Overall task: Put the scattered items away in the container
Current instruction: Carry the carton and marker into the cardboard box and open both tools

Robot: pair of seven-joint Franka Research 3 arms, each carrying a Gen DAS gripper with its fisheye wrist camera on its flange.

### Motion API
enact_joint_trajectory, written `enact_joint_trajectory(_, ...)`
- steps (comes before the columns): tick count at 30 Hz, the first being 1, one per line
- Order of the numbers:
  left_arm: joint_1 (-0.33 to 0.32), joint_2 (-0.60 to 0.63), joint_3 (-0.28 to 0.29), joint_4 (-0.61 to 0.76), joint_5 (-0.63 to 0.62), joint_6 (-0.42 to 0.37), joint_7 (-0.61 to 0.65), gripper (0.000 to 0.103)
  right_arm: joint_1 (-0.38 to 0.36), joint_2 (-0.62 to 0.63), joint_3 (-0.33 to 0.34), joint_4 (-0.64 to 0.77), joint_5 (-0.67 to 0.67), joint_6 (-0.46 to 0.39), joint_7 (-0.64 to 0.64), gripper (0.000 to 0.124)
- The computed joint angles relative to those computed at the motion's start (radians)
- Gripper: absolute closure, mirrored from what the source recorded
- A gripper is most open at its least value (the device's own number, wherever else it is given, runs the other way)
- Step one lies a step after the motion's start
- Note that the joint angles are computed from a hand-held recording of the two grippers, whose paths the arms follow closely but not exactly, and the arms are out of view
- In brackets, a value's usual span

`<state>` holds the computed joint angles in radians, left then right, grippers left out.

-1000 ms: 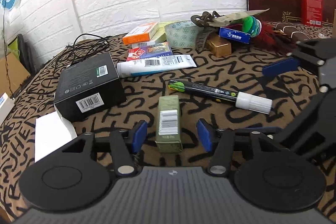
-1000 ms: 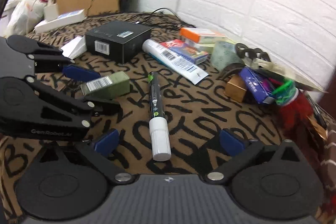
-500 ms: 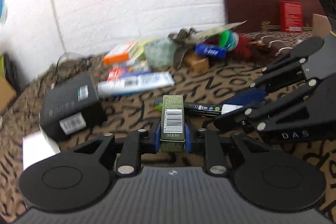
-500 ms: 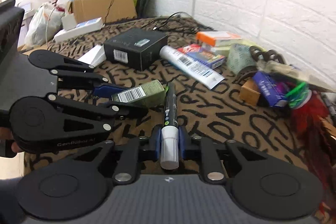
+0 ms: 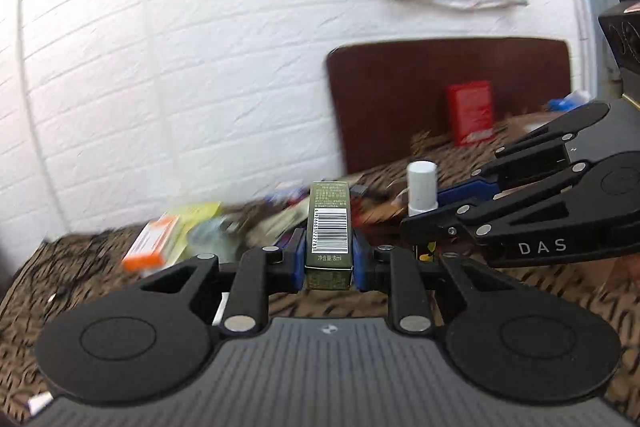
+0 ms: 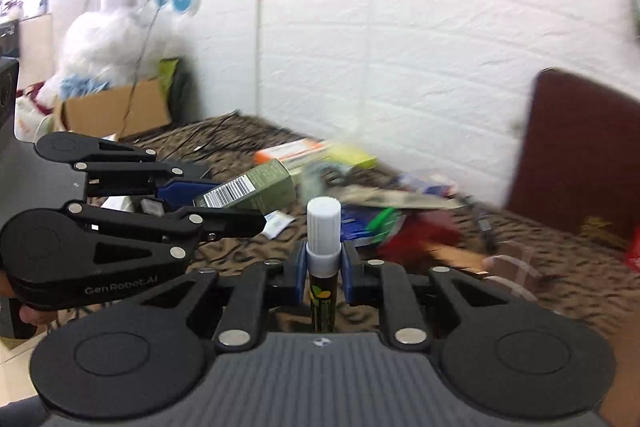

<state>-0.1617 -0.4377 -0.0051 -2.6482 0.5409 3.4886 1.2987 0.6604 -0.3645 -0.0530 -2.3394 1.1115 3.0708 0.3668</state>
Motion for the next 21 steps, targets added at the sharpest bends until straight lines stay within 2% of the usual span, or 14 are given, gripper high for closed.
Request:
enact_joint_trajectory(2,-0.056,0.035,0.021,0.053,0.024,0.016,-0.016,0.08,-0.025,-0.044,0.001,-0.02,-0.02,0.038,0.012,0.108)
enact_joint_trajectory(4,-0.089,0.073,0.014,0.109,0.045,0.036,-0.033,0.08,-0.045,-0.087,-0.01,-0.041,-0.051,0.081,0.04,0.108)
enact_joint_trajectory(6,-0.144,0.12,0.034,0.178,0.1,0.05,-0.083,0.08,-0.049,-0.135,-0.039,-0.065,-0.067,0.127,0.055,0.108)
enact_joint_trajectory(9,-0.17,0.188,-0.004,0.27,0.151,0.073,-0.137,0.08,-0.103,-0.201,-0.052,-0.108,-0.101,0.173,0.098,0.108)
enact_joint_trajectory(11,-0.193,0.239,-0.02,0.332,0.205,0.079,-0.186,0.08,-0.18,-0.237,-0.033,-0.14,-0.127,0.183,0.137,0.108)
enact_joint_trajectory(14,-0.227,0.326,-0.021,0.439,0.351,0.075,-0.317,0.08,-0.277,-0.273,-0.022,-0.185,-0.155,0.187,0.192,0.108)
enact_joint_trajectory(18,-0.217,0.414,-0.051,0.555,0.55,0.058,-0.501,0.08,-0.41,-0.297,0.016,-0.243,-0.186,0.181,0.279,0.108)
enact_joint_trajectory(21,-0.183,0.484,-0.099,0.7,0.853,0.012,-0.812,0.08,-0.546,-0.3,0.093,-0.28,-0.218,0.162,0.361,0.108)
